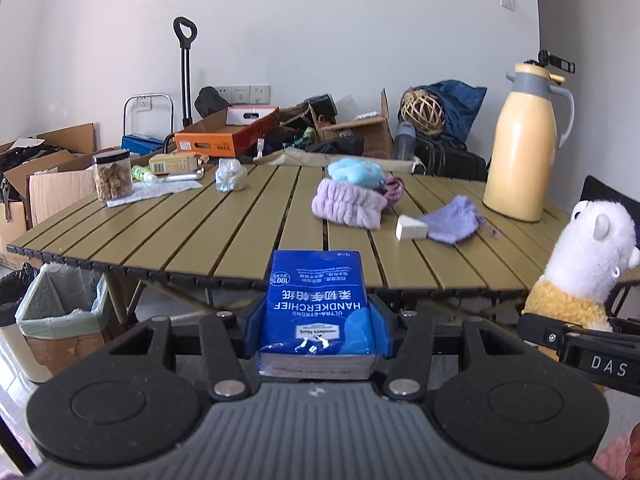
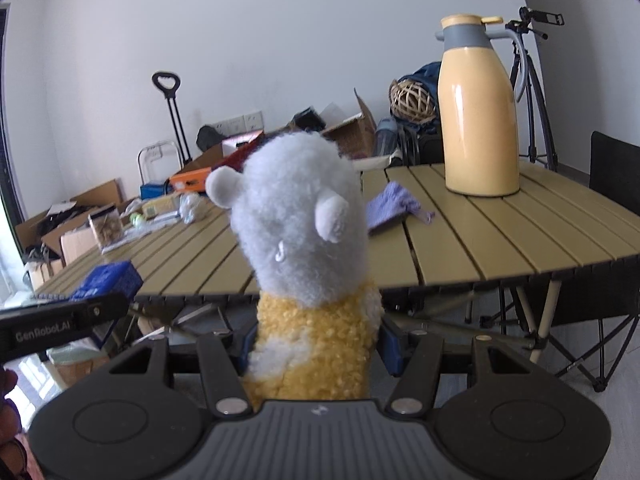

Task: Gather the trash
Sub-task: 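Carry the tissue pack and alpaca down off the table toward the black bin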

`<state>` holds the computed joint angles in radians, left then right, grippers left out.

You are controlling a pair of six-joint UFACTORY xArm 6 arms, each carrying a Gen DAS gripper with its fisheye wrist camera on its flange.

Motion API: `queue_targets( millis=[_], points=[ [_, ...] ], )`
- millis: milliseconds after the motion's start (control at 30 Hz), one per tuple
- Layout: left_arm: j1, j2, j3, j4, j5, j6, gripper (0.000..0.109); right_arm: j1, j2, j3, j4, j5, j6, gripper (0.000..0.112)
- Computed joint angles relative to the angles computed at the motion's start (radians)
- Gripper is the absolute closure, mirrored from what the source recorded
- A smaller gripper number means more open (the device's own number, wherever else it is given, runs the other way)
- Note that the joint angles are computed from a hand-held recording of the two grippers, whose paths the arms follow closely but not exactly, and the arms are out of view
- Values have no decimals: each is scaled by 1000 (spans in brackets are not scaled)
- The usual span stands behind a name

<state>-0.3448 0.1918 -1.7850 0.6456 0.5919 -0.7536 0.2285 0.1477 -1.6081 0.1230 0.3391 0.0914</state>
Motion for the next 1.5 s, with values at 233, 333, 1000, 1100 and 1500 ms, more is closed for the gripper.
queue_targets(
  millis=[233,333,1000,1100,1500],
  points=[
    [-3,-64,116,-12,17,13,56,9,-53,97,47,31,-42,56],
    [1,-84,157,-15,26,15,56,11,-66,127,57,46,-47,56],
    [36,-93,281,-126,75,93,56,26,-38,202,55,151,-49,56],
    [45,-83,286,-156,78,115,56,26,-18,194,49,164,-40,56],
    [67,-8,257,-240,128,187,56,17,79,128,-10,255,16,56]
  ],
)
